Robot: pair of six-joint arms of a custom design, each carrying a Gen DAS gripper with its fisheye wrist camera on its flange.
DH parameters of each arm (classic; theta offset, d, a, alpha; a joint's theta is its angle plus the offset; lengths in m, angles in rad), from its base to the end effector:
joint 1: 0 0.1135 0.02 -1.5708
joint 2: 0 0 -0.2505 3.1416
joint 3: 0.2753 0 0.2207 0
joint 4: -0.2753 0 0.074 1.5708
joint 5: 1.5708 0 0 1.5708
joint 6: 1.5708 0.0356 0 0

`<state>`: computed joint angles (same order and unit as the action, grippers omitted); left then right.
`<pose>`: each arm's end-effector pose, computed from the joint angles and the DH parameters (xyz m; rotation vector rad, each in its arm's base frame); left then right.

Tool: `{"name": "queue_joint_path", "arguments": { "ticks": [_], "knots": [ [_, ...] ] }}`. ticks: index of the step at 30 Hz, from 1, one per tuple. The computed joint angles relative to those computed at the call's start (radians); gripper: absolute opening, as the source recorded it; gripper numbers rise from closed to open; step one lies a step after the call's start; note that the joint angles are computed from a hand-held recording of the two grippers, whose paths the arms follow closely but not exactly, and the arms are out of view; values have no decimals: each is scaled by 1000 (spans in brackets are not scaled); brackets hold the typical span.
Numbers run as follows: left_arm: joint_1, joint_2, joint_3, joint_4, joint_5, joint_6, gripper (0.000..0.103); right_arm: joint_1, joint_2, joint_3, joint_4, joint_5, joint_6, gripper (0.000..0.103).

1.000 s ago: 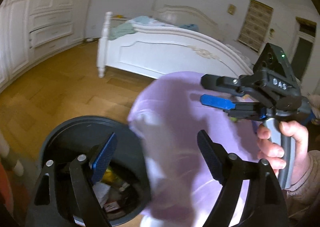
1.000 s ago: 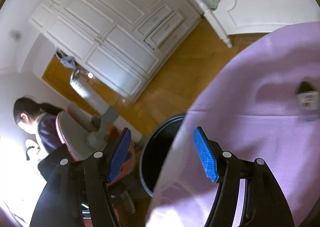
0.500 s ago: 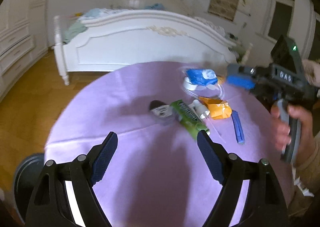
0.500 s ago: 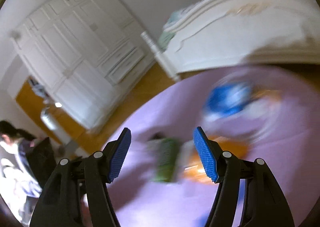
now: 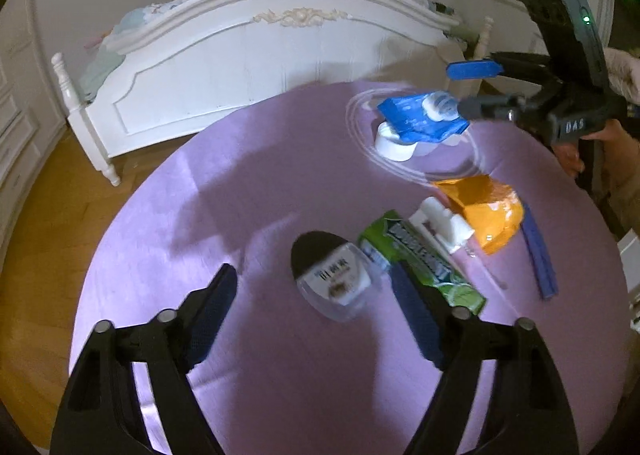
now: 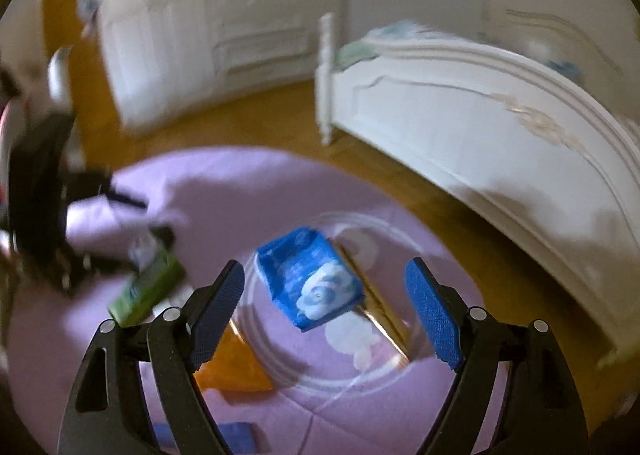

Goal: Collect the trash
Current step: 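Grasp the clear eye-drop box with the left tool while the right tool grasps the blue packet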

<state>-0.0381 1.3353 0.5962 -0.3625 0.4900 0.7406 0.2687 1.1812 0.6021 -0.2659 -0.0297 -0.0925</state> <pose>0.2058 -0.0246 0.1643 1.0931 2.2684 -0.3834 0.2004 0.0563 0.1972 -0.4478 2.3768 0.1166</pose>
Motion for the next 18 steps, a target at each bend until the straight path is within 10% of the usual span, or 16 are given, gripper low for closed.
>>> {"name": "queue_joint_path", "arguments": {
  "ticks": [3, 10, 18],
  "knots": [
    [-15, 53, 32, -4, -5, 11, 65, 40, 70, 10, 28, 47, -24, 82],
    [-49, 26, -13, 54, -25, 14, 50, 48, 120, -2, 51, 22, 1, 30],
    [-4, -15, -35, 27, 23, 16, 49, 144, 20, -23, 7, 84, 129, 15]
  ]
}}
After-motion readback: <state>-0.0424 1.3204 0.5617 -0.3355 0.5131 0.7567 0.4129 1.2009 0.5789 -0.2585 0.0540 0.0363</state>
